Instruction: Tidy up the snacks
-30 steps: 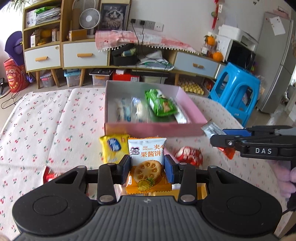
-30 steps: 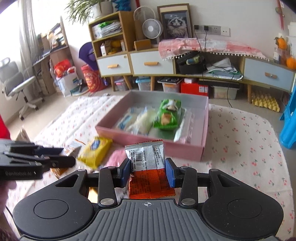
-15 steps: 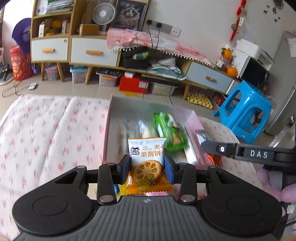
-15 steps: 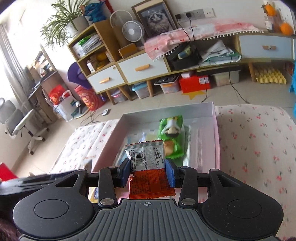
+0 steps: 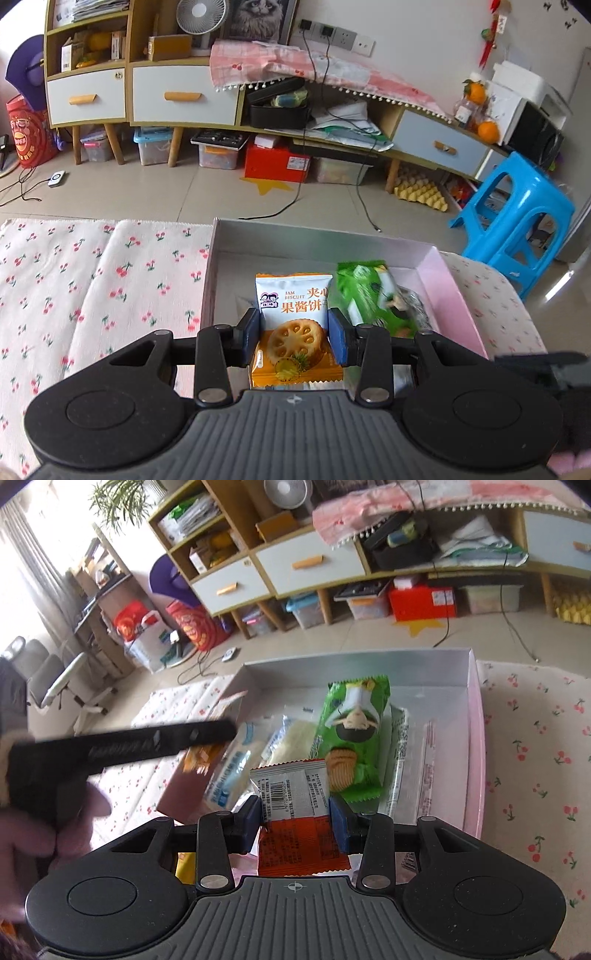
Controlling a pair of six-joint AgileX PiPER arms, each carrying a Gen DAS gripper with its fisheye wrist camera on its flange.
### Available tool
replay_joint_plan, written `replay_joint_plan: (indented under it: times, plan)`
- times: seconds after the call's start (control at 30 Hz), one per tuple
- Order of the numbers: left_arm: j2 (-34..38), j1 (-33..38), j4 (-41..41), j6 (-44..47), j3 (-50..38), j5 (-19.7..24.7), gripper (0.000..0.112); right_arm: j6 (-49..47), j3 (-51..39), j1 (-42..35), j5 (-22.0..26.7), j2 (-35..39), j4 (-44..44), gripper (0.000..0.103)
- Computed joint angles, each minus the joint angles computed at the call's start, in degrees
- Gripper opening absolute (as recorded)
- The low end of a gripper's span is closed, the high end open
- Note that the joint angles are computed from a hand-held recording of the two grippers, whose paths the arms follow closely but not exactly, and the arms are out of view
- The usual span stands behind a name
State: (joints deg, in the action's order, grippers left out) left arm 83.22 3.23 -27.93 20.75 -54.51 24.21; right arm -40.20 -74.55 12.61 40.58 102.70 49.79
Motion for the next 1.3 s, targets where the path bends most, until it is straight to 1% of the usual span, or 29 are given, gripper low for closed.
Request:
replay_joint_plan:
  times: [0.1,0.33,0.5,0.6,0.67,0.7,0.73,0.8,0.83,0.97,1.13,1.27,1.3]
  plan:
    - [1.80,-0.79,1.32,-1.24,-0.96,-1.14,0.036,-0.58,-1.67,-0.31,2.08,1.58,-0.55,0.040]
    - [5.76,-2.88,11.25,-9.95,-4.44,-3.31,0.036,-2.08,-4.22,-0.49,4.79,3.24,-1.10,0.040]
    - [7.47,-2.82,13.71,-13.13,-5.93,-3.01,0.036,-2.56,-5.20,-1.22,5.98,3.79,-0.61,0.042]
    - [7.75,-2.35,12.29,-12.65,-5.85,-2.84,0.037,-3.24,-4.89,-1.24,5.84,3.72,-0.13,0.043]
    - [7.72,-2.19,11.93,-12.45,-5.69,-2.86,0.039,-2.74,-4.99,-1.22,5.56,3.70,-0.16,0.050]
    - [7.73,-2.29,12.28,-12.69,-5.68,-2.97,0.043,-2.21,-5.01,-1.36,5.44,3.62,0.07,0.059]
    - [7.75,-2.40,12.36,-12.74,-5.75,-2.91,0.045,-1.92,-5.07,-1.60,5.58,3.57,0.69,0.063]
    - [7.48,-2.48,12.94,-13.29,-5.51,-3.00,0.051,-2.27,-5.15,-2.18,6.10,3.46,2.32,0.064]
    - [7.25,-2.52,12.95,-13.40,-5.30,-2.98,0.051,-2.32,-5.18,-2.37,6.22,3.28,2.74,0.064]
    - [6.11,-2.47,13.18,-13.76,-4.69,-2.24,0.059,-0.47,-5.26,-1.97,5.75,1.96,1.24,0.065]
    - [3.33,-2.70,14.49,-13.36,-3.06,-1.45,0.064,2.35,-5.40,-1.59,5.92,0.16,-0.87,0.069]
    - [1.13,-2.90,15.93,-14.36,-2.05,-0.45,0.066,5.77,-5.11,-0.34,5.66,-2.13,-4.70,0.072]
    - [0.50,-2.80,15.81,-14.28,-1.70,-0.19,0.068,6.50,-4.89,0.00,5.56,-2.89,-5.66,0.074]
